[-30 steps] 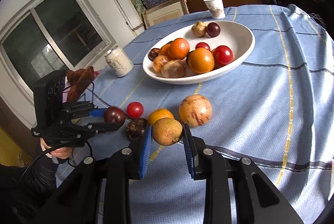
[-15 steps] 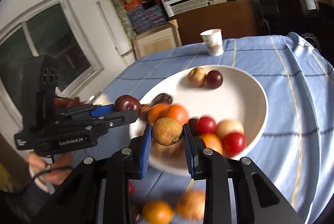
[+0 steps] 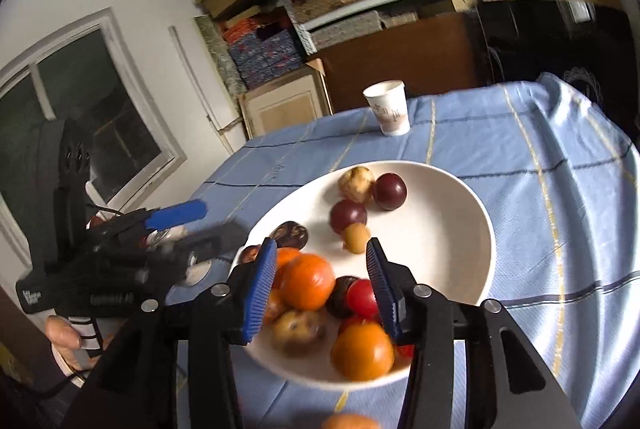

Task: Organize fruits
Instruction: 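Carry the tan and dark red fruits over the plate and open both grippers, then move both open grippers back toward the remaining fruits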

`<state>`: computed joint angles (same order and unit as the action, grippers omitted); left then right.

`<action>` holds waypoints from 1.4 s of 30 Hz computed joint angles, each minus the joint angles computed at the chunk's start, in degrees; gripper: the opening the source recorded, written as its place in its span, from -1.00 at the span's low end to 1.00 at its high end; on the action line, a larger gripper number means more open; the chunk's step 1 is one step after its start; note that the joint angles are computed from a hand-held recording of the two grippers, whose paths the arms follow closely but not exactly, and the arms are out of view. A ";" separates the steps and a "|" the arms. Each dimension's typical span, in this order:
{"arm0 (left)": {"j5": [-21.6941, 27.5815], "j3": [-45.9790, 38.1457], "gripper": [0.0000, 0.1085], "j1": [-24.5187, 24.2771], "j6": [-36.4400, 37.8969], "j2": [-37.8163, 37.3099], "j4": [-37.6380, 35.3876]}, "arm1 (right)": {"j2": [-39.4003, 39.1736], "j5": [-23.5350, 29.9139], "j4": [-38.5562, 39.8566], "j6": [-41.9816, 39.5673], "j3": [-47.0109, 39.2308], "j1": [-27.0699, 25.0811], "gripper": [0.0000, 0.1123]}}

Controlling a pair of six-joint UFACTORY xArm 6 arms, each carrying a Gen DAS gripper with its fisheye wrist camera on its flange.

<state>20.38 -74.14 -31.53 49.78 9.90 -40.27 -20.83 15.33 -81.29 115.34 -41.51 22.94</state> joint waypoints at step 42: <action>-10.90 20.59 0.81 2.82 -8.21 -9.27 10.36 | -5.82 9.70 26.02 -17.34 11.16 11.49 0.00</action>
<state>9.48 -53.54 -28.71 41.57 0.63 -29.91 -26.65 25.03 -55.28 98.00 -30.35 34.43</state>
